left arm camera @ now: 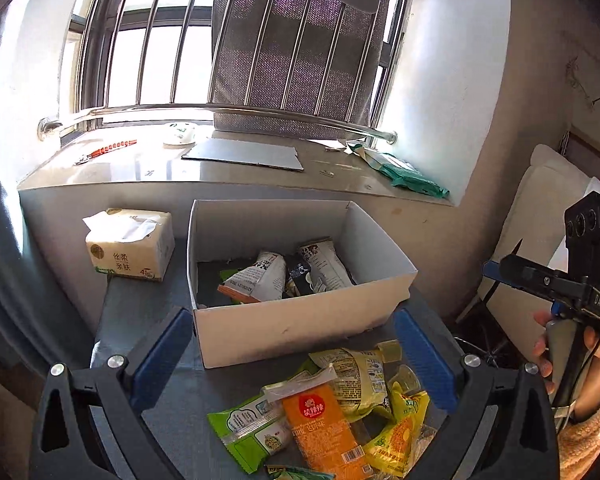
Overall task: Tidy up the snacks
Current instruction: 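Grasp the jelly cup with the right tool while the left tool grasps the orange cake pack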
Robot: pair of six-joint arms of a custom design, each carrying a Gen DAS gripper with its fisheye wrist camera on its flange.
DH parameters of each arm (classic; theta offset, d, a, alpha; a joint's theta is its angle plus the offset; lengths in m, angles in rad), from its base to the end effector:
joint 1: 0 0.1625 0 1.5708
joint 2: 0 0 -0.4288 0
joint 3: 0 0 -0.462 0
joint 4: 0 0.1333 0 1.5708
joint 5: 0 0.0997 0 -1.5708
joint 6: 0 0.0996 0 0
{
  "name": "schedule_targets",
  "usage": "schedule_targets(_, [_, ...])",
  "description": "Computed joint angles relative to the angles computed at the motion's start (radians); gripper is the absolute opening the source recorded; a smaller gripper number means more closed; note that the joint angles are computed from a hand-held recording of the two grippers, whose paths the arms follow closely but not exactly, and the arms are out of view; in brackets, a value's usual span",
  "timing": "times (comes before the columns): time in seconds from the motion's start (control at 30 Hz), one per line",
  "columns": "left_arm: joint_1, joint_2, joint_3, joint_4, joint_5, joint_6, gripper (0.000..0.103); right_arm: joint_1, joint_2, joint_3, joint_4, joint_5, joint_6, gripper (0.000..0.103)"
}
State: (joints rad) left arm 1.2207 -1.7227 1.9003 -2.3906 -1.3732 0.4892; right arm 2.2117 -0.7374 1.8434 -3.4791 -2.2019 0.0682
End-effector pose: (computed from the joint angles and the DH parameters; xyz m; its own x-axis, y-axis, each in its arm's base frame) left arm -0.0376 -0.5486 0.4863 -0.7196 0.5528 -0.4202 0.6942 0.5578 -0.4548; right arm 0.4493 -0.4777 0.0536 -0.9270 -0.1044 0.3602 -0.3532 0.5656 -0.7452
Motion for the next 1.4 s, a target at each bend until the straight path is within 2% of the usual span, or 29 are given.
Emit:
schedule_targets(0.17, [0.009,-0.148,0.120,0.030,-0.015,0.018,0.103,0.062,0.007,0.102,-0.064,-0.054,0.005,0.103])
schedule_targets(0.33, [0.028,-0.261,0.211,0.052,-0.013,0.013,0.103,0.108,0.034,0.169,-0.098,-0.147,0.078,0.103])
schedule_targets(0.47, [0.056,-0.302,0.243,0.077,-0.013,-0.010,0.103,0.115,0.050,0.221,-0.127,-0.174,0.161,0.103])
schedule_targets(0.6, [0.080,-0.303,0.254,0.106,-0.019,-0.014,0.103,0.088,0.044,0.254,-0.064,-0.158,0.245,0.103])
schedule_targets(0.7, [0.085,-0.293,0.259,0.108,-0.006,-0.026,0.103,0.065,0.047,0.249,-0.004,-0.169,0.271,0.103])
schedule_targets(0.83, [0.092,-0.278,0.256,0.123,-0.013,-0.032,0.103,0.009,0.041,0.235,0.015,-0.112,0.226,0.103])
schedule_targets(0.97, [0.088,-0.263,0.256,0.123,-0.003,-0.041,0.103,-0.064,0.022,0.198,0.045,-0.039,0.227,0.103])
schedule_targets(1.17, [0.084,-0.233,0.251,0.124,0.003,-0.050,0.103,-0.153,0.035,0.097,0.109,0.010,0.242,0.103])
schedule_targets(1.3, [0.080,-0.208,0.243,0.115,0.010,-0.060,0.103,-0.183,0.064,0.009,0.237,-0.024,0.240,0.103])
schedule_targets(1.4, [0.080,-0.191,0.233,0.111,0.010,-0.073,0.103,-0.203,0.076,-0.036,0.366,-0.066,0.301,0.103])
